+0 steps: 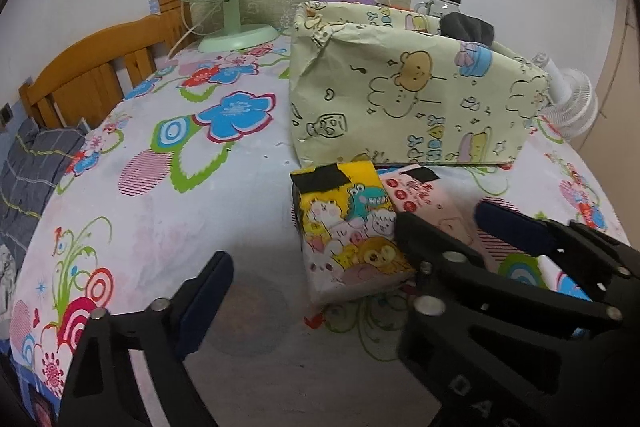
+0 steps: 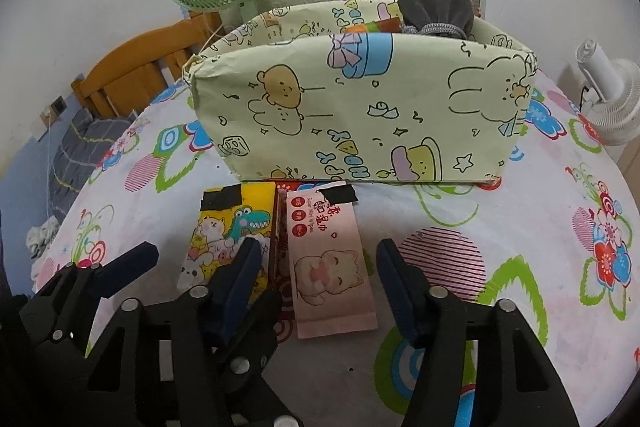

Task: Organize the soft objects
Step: 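Grasp the yellow cartoon pack with the left tool while the right tool grasps the pink tissue pack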

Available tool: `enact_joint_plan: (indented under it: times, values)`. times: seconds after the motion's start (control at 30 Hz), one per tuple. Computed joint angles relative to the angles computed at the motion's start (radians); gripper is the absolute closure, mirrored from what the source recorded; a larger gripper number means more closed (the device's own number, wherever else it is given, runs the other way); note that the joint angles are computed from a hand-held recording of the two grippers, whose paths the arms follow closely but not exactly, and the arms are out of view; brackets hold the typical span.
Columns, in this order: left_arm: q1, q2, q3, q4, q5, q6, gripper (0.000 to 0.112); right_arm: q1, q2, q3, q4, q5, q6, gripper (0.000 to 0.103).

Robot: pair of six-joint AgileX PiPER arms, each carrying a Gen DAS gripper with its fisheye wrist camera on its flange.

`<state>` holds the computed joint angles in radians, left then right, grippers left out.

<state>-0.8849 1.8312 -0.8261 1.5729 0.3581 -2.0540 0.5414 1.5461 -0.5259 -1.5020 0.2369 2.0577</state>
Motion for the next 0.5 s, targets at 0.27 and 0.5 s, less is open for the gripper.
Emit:
enact_joint_plan:
  times: [0.27, 0.5]
  values:
    - [0.005, 0.029, -0.037, -0.073, 0.017, 0.071, 0.035, -0.043, 0.007, -0.007, 0.038, -0.031, -0.059, 0.043]
    - [0.023, 0.020, -0.021, -0.027, 0.000, 0.051, 0.033, -0.036, 0.077, -0.071, 0.144, -0.024, -0.167, 0.054]
